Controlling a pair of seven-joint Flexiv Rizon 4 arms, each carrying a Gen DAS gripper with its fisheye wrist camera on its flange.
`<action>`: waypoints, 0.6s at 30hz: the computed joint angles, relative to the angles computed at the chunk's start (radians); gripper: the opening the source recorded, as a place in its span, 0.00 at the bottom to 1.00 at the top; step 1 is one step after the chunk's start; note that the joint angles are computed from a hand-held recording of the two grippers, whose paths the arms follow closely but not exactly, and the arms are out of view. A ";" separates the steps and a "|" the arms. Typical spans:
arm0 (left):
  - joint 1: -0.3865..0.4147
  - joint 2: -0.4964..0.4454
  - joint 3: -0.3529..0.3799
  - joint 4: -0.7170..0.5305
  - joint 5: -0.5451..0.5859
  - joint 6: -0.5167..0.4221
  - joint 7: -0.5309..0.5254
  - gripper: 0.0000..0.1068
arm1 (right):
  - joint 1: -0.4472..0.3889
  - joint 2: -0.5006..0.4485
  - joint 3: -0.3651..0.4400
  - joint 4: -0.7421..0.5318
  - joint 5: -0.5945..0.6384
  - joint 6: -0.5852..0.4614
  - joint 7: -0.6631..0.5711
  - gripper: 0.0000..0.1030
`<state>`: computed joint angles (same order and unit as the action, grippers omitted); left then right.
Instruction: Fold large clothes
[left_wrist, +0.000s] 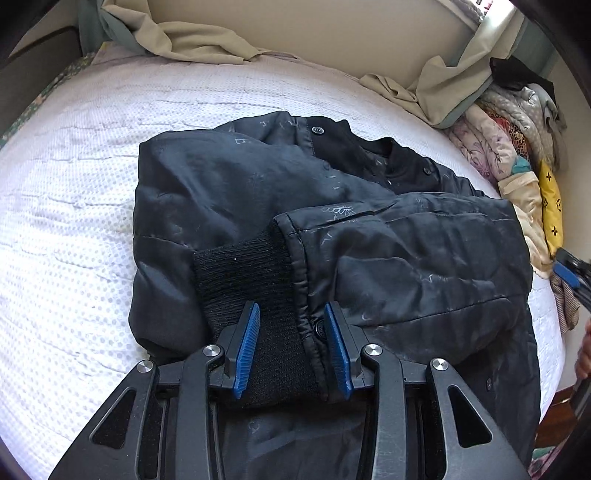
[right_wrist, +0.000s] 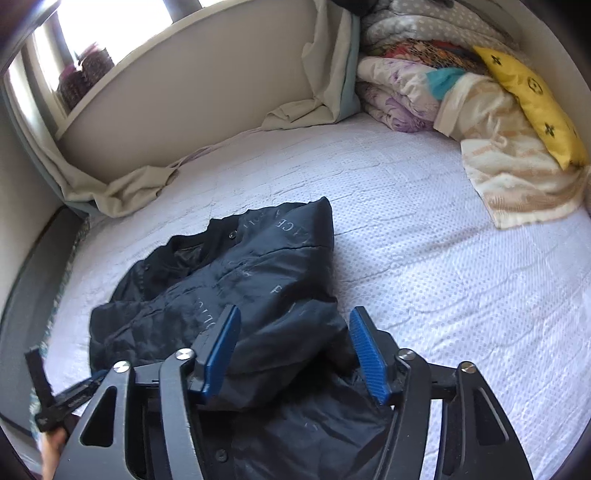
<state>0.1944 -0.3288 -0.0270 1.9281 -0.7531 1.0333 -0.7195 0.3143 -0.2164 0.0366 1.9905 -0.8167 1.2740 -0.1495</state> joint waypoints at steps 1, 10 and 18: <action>0.000 -0.001 0.000 -0.001 0.001 0.001 0.000 0.40 | -0.002 -0.022 0.009 -0.026 0.029 -0.014 -0.036 0.38; 0.000 -0.012 -0.003 -0.013 0.018 0.001 -0.016 0.41 | 0.007 -0.284 0.008 -0.359 0.309 -0.234 -0.353 0.12; -0.004 -0.017 -0.016 -0.002 0.004 0.025 0.015 0.41 | 0.028 -0.380 -0.034 -0.409 0.384 -0.260 -0.419 0.08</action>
<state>0.1907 -0.3463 -0.0428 1.9258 -0.7488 1.0584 -0.7042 0.3419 -0.5966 0.0022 1.5816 -0.4330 1.0136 -0.5681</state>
